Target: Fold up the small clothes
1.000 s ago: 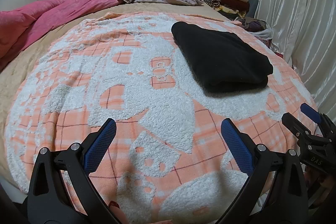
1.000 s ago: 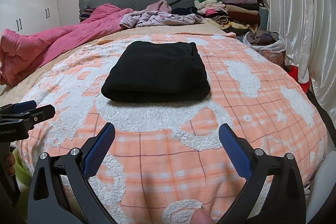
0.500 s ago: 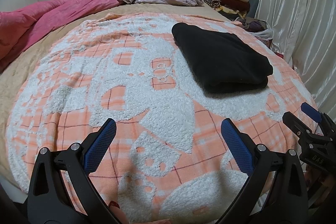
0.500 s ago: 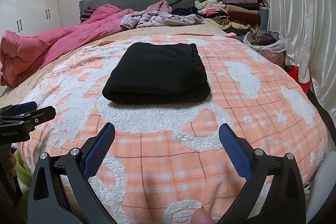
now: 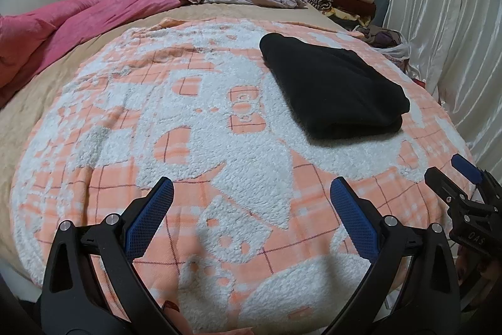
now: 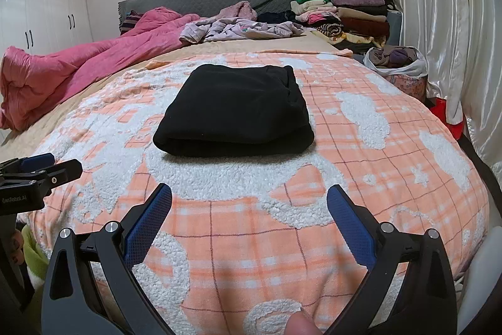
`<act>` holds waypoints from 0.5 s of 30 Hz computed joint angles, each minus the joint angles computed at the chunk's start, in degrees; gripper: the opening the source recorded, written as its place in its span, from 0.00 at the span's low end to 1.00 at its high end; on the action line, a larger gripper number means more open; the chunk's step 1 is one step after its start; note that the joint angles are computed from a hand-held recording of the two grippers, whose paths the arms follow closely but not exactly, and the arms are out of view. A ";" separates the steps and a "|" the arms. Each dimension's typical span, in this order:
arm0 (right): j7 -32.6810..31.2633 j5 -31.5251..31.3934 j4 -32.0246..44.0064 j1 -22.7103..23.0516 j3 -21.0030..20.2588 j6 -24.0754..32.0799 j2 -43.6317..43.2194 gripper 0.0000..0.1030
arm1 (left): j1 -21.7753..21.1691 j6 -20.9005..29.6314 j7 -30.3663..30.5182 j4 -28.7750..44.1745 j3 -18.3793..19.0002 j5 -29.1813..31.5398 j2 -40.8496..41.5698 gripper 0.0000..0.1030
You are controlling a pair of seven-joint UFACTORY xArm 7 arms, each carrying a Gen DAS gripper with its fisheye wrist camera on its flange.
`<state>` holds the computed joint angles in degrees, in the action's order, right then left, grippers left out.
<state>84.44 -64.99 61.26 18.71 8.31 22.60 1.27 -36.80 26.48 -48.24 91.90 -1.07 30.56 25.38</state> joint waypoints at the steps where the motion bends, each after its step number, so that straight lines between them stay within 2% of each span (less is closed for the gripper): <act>1: -0.03 0.02 0.06 0.05 0.03 0.23 0.03 0.96 | 0.07 0.04 0.11 0.01 -0.09 -0.17 0.02 0.91; 15: 0.06 0.10 -0.09 0.01 0.05 0.16 -0.16 0.96 | -0.02 0.64 -0.32 -0.12 -0.12 0.17 -0.18 0.91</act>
